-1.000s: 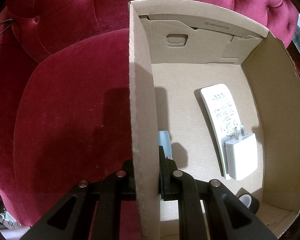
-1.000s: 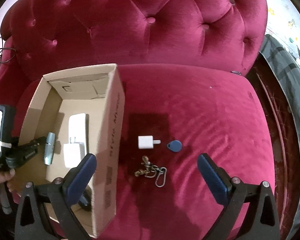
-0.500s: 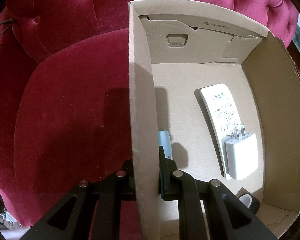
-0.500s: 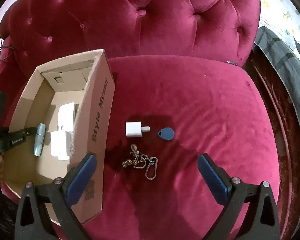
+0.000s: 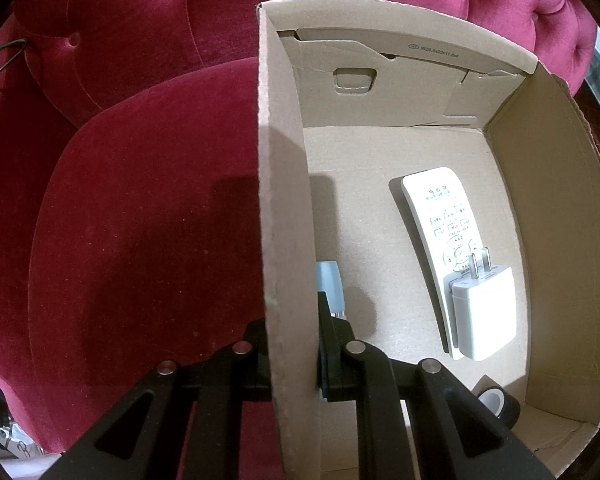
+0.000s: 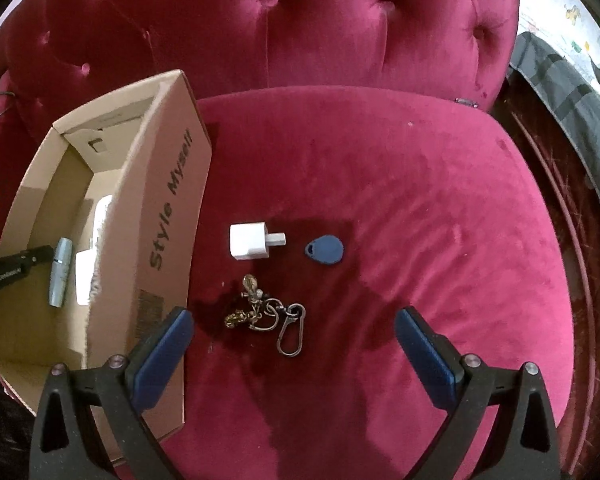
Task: Organize rigid objects
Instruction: 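Move the open right gripper down over the metal keychain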
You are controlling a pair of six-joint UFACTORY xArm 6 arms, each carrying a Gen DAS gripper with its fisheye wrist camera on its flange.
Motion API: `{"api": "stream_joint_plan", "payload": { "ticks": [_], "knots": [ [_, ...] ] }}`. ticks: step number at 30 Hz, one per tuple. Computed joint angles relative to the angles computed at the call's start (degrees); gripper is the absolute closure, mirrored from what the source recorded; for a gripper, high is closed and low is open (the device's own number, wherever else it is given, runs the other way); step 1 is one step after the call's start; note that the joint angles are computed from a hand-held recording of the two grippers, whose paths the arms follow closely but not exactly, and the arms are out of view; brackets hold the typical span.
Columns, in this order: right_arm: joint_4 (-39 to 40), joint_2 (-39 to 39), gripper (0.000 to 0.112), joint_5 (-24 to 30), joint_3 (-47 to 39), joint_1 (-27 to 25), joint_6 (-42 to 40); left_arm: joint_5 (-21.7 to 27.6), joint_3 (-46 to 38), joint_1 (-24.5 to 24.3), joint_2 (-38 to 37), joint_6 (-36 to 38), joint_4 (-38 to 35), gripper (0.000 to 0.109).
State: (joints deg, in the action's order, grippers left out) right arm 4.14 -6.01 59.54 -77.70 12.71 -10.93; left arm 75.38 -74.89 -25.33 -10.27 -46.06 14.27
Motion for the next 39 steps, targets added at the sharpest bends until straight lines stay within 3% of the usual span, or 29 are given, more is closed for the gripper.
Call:
{"api": "stream_joint_plan", "payload": {
  "ticks": [28,39],
  "knots": [
    [-1.0,7.9,0.01,-7.4,3.3,1.8,0.8,1.1,-1.9,-0.5,1.4,-0.2,0.3,0.093],
    [0.5,9.5,0.014,-6.0,1.1,1.5,1.5,1.8,-2.7,-0.8,1.9,-0.2,0.8,0.093]
  ]
}}
